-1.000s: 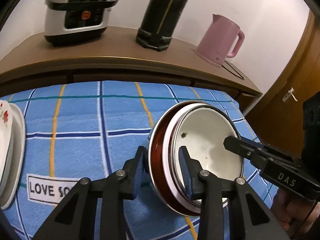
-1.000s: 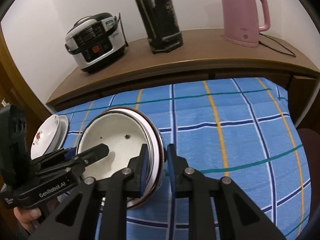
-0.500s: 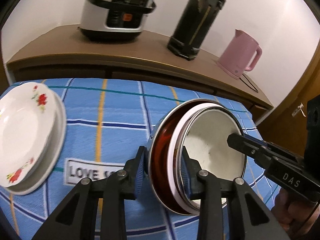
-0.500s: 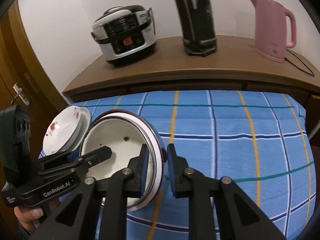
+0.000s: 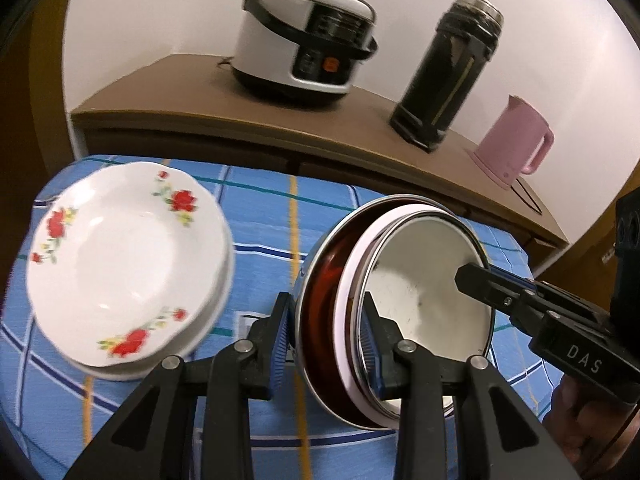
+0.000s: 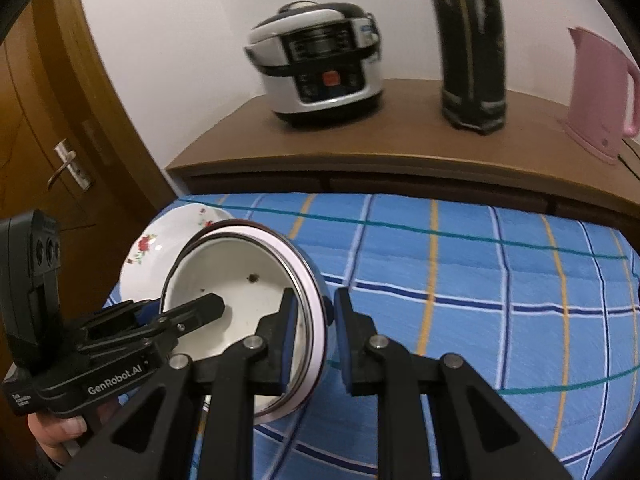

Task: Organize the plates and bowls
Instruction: 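Carry the tilted bowl stack over the red-flower plate stack with the left gripper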

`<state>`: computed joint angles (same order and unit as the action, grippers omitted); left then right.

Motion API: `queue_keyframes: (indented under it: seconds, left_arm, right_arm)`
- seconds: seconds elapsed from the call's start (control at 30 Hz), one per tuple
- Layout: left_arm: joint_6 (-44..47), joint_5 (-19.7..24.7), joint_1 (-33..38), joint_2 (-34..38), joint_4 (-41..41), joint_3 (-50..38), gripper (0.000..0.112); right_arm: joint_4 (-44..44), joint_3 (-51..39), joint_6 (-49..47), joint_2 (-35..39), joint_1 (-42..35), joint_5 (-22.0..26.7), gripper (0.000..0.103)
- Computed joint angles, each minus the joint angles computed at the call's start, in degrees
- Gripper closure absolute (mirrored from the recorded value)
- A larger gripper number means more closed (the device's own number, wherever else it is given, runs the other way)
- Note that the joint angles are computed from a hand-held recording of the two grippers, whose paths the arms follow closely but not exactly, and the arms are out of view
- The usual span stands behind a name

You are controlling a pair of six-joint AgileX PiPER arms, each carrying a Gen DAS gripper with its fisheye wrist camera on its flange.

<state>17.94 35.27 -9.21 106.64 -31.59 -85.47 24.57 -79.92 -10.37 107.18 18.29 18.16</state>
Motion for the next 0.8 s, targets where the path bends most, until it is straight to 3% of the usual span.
queue_keyframes:
  seconds: [0.8]
  left_arm:
    - [-0.34, -0.39, 9.57, -6.19, 2.06, 3.1, 0.078]
  right_arm:
    - [-9.21, -16.9, 7.81, 6.78, 8.89, 6.34, 0.084]
